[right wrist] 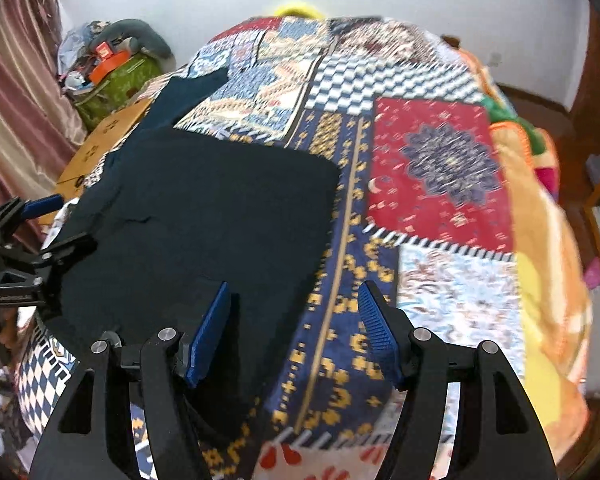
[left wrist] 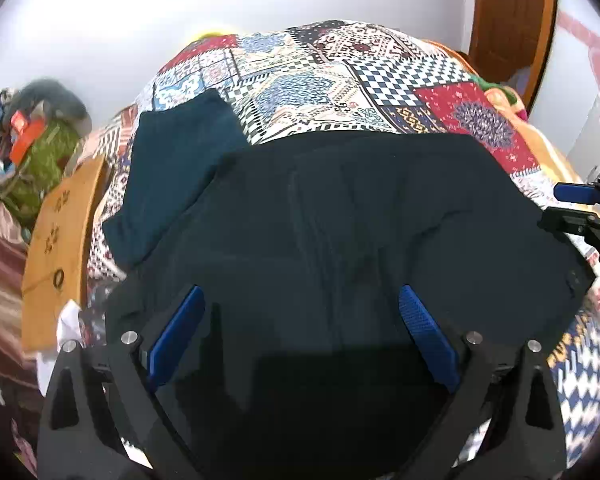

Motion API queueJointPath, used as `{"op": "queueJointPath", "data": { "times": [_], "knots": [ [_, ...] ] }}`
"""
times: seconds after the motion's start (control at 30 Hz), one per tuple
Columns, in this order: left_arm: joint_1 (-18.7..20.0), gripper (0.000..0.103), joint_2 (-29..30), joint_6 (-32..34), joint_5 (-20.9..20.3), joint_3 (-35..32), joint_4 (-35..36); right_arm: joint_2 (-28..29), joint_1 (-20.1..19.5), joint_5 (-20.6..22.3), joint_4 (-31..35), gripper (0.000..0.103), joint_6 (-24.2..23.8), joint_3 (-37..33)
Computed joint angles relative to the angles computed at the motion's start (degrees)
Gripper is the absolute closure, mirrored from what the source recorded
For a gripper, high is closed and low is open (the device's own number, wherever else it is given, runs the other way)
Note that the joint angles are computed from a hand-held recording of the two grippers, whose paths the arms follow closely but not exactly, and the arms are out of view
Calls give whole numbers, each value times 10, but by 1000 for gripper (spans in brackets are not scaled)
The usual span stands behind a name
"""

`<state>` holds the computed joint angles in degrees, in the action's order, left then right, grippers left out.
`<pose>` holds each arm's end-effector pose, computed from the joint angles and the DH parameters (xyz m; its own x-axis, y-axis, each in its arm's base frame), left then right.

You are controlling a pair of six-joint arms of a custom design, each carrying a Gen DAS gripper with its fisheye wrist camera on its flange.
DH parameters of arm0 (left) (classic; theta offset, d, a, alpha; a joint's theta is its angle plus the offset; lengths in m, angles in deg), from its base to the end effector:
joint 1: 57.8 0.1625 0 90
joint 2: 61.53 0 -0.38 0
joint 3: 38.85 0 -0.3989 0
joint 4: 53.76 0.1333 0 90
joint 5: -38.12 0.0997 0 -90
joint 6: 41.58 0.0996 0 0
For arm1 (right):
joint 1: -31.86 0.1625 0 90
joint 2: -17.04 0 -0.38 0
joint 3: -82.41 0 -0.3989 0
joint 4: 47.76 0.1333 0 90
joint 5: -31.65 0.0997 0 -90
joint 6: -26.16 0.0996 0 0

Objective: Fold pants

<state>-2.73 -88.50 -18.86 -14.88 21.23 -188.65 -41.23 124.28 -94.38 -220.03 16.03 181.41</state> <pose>-0.2920 -0.7556 0.0594 -0.4524 0.6389 -0.6223 0.7971 0.6026 0.0392 0.1013 -0.6265 0.2312 -0.8060 0.2185 0.5500 -0.1761 0.7987 -0.5754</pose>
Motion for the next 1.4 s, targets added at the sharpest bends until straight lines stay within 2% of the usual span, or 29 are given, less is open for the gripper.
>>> {"op": "queueJointPath", "data": {
  "times": [0.1, 0.2, 0.33, 0.5, 0.6, 0.73, 0.8, 0.97, 1.17, 1.4],
  "knots": [
    [0, 4, -17, -21, 3, 11, 2, -5, 11, -11, -21, 41, -5, 3],
    [-3, 4, -44, -19, 15, 42, -44, -5, 25, -15, -41, 41, -16, -3],
    [3, 4, -79, -34, 17, 62, -85, 14, 52, -19, -73, 39, -55, -25],
    [19, 4, -125, -68, 21, 91, -131, 45, 75, -2, -96, 32, -103, -55],
    [34, 3, -144, -89, 26, 100, -136, 72, 85, 11, -83, 30, -117, -84],
    [65, 3, -157, -151, 15, 94, -94, 112, 89, 24, -52, 30, -121, -124],
    [83, 3, -157, -191, -3, 81, -48, 134, 89, 24, -36, 30, -119, -144],
    [120, 3, -145, -263, -54, 43, 58, 160, 79, 46, 50, 30, -61, -177],
    [153, 3, -136, -342, -99, 26, 131, 174, 73, 52, 120, 30, -29, -194],
    [185, 3, -113, -406, -210, -11, 191, 172, 72, 57, 124, 27, -40, -190]
  ]
}}
